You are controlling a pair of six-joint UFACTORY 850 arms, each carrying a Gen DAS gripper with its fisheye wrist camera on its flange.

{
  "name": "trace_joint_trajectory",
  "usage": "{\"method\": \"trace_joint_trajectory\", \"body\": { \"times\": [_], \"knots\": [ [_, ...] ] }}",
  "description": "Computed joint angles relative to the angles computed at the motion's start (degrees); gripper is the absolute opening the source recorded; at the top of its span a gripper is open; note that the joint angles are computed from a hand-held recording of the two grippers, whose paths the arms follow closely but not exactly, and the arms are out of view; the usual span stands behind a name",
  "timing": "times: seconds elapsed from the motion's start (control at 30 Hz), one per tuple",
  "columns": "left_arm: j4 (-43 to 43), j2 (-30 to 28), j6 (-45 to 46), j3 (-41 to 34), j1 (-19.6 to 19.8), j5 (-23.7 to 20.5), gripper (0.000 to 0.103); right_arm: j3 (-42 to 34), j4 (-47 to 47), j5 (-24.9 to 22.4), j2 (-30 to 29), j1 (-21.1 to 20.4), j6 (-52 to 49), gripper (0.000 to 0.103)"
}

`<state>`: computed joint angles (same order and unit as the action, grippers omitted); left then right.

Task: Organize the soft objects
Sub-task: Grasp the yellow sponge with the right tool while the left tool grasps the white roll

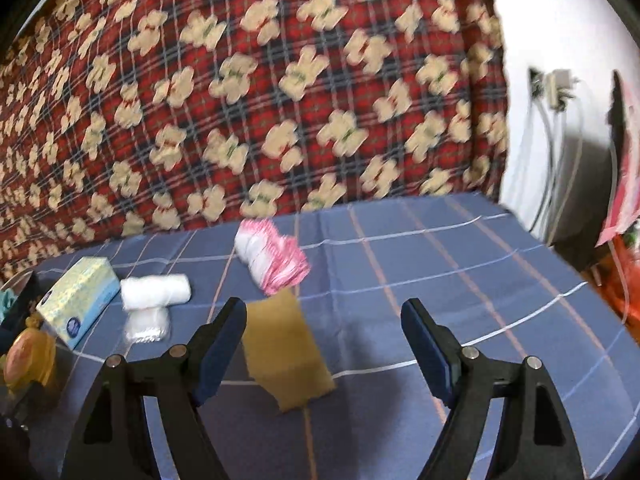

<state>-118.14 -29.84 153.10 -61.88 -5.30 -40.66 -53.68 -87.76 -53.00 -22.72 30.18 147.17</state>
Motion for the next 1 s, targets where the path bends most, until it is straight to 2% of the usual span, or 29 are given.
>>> {"method": "trace_joint_trajectory", "body": {
  "times": [0.13,0.33,0.37,0.4,0.43,0.6,0.67,0.83,0.93,1.0],
  "knots": [
    [0.62,-0.23,-1.66,-0.41,-0.4,1.01,0.103,-2.37,-0.16,4.31,-1.56,-1.39,-5.73,0.081],
    [1.48,-0.37,-2.48,-0.81,-1.09,2.28,0.103,-9.21,10.87,8.02,-6.13,-3.57,-23.51,0.081],
    [1.78,-0.48,-3.01,-1.05,-1.3,2.83,0.103,-9.04,10.72,8.54,-6.09,-3.83,-23.73,0.076],
    [2.22,-0.57,-3.61,-1.27,-1.45,3.22,0.103,-8.95,10.47,8.73,-6.05,-3.91,-23.79,0.065],
    [2.66,-0.68,-4.23,-1.53,-1.56,3.54,0.103,-8.81,9.98,8.97,-5.99,-3.96,-23.77,0.039],
    [4.31,-1.07,-6.62,-2.32,-2.12,4.55,0.103,-8.54,9.3,9.56,-5.8,-3.94,-25.34,0.039],
    [5.13,-1.32,-8.04,-2.79,-2.15,4.64,0.103,-7.61,6.99,9.61,-5.11,-3.78,-22.97,0.039],
    [4.85,-1.82,-9.71,-4.37,-2.7,5.12,0.102,-2.37,-4.22,4.03,-1.81,-1.76,-7.39,0.039],
    [4.48,-2.34,-10.46,-6.73,-3.84,5.61,0.101,-1.35,-7.25,1.81,-1.22,-1.22,-3.01,0.039],
    [6.92,-3.49,-13.38,-9.98,-5.18,8.02,0.1,-1.63,-7.63,1.19,-1.48,-1.05,-2.7,0.039]
  ]
}}
